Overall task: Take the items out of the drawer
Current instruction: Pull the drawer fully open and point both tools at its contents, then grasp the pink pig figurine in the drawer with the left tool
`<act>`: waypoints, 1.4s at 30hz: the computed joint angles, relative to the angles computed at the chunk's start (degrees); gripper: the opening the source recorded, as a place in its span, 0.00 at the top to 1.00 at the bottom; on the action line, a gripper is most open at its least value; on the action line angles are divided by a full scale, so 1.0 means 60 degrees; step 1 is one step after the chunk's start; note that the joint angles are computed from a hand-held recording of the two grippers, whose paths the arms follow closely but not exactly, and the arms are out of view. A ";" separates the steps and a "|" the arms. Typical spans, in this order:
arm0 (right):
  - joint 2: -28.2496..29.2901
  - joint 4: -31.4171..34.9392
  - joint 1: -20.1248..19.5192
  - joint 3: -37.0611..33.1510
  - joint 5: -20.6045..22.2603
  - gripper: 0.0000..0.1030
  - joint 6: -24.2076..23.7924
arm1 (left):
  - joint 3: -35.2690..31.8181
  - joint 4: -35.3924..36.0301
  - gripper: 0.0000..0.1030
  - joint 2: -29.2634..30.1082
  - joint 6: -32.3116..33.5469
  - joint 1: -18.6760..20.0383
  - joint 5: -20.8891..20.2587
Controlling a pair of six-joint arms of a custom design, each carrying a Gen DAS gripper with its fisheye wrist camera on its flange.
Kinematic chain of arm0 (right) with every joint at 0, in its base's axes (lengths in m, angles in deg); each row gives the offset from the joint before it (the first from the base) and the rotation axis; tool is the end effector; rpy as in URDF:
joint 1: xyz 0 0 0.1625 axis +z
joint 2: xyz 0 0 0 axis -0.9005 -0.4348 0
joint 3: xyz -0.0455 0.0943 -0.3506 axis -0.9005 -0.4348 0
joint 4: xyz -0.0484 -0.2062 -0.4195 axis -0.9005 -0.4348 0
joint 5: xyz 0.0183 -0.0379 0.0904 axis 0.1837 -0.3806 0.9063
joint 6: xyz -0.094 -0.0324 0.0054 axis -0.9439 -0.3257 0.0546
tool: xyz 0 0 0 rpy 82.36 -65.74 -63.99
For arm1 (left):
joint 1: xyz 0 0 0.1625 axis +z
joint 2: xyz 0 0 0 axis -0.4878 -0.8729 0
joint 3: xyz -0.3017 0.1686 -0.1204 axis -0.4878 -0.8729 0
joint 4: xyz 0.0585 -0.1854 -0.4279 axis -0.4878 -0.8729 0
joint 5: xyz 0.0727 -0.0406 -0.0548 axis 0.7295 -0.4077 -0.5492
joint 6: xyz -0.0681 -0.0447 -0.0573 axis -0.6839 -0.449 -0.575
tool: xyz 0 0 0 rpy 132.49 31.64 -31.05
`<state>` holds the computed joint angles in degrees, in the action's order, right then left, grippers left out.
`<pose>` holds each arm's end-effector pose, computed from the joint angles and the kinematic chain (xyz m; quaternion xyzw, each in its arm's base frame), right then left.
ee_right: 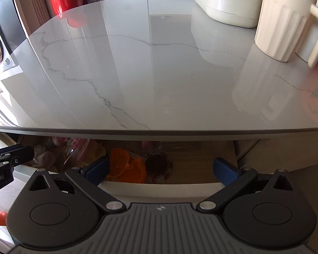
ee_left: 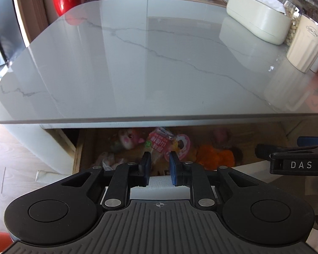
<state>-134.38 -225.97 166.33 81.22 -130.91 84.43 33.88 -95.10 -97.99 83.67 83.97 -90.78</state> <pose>0.1695 -0.5098 0.1003 0.0096 -0.8803 0.2921 0.3736 -0.1287 -0.5304 0.1576 0.2106 0.9024 -0.2173 0.3067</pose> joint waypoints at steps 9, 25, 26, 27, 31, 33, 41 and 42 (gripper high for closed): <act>-0.2083 0.1895 0.0107 0.2057 0.1095 0.00 0.1482 | 0.1636 0.2888 0.80 -0.2770 -0.0806 -0.0546 -0.0940; -0.2765 0.2945 -0.0167 0.2367 0.2122 0.00 0.1829 | 0.0594 0.3336 0.78 -0.2334 0.1624 0.0290 -0.2340; -0.2949 0.3020 -0.0357 0.2449 0.2549 0.00 0.1693 | 0.0593 0.3052 0.78 -0.2363 0.2458 0.0298 -0.2186; -0.3139 0.3014 -0.0481 0.2565 0.2891 0.00 0.1525 | 0.0601 0.2789 0.78 -0.2361 0.3243 0.0281 -0.1942; -0.3397 0.1505 -0.0454 0.3030 0.3521 0.00 -0.0849 | 0.0142 0.2791 0.78 -0.1820 0.6141 0.0359 -0.1123; -0.3438 0.1061 -0.0265 0.3066 0.3793 0.00 -0.2310 | -0.0324 0.3370 0.77 -0.1219 0.6772 0.0456 -0.0716; -0.3382 0.1667 -0.0273 0.2443 0.4149 0.00 -0.4773 | -0.2162 0.5052 0.77 0.0998 0.6816 0.1021 0.0008; -0.3459 0.1926 -0.0388 0.2412 0.4324 0.00 -0.4696 | -0.2382 0.5397 0.77 0.1232 0.6721 0.1093 0.0119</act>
